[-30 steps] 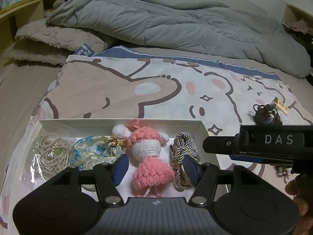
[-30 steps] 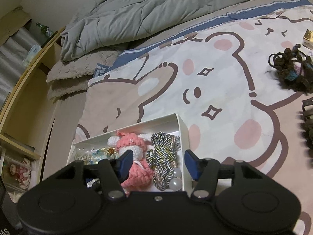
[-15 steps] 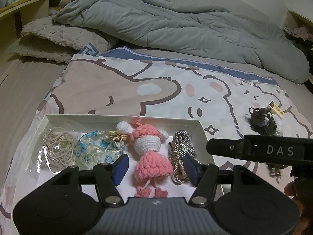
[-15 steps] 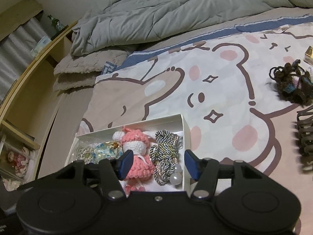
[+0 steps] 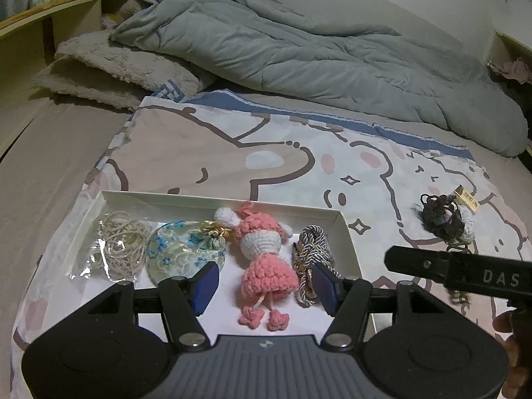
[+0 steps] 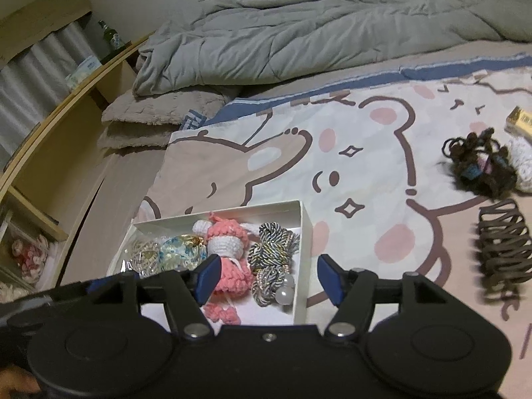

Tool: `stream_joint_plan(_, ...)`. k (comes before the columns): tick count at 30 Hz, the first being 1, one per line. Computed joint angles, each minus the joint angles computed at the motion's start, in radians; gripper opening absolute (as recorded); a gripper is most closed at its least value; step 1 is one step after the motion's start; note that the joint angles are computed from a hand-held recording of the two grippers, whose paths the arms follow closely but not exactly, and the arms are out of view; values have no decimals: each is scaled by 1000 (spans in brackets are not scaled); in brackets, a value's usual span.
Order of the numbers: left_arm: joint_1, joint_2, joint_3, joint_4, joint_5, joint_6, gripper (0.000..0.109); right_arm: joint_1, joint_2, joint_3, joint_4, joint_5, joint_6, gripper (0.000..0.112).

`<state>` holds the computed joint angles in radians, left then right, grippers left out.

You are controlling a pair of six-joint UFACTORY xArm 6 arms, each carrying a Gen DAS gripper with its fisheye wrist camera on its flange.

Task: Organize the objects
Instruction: 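Move both tools back over the sheet toward the coil clip and white scrunchie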

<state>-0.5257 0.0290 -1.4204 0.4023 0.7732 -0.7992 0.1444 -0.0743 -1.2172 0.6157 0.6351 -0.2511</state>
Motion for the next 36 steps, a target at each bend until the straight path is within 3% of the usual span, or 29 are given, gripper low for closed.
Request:
stream_joint_plan(9,-15,-43,21,5,41,-3,68,-16,-60,50,2,-6,-42,75)
stream_joint_plan(28,-43,-119,73,70,66,-65,103,-27,-141,128,-70,-46,-50,95)
stream_joint_plan(36,-47,-134,83,81,72,-76,103,-25,-174,161,-114,-79,-80,102)
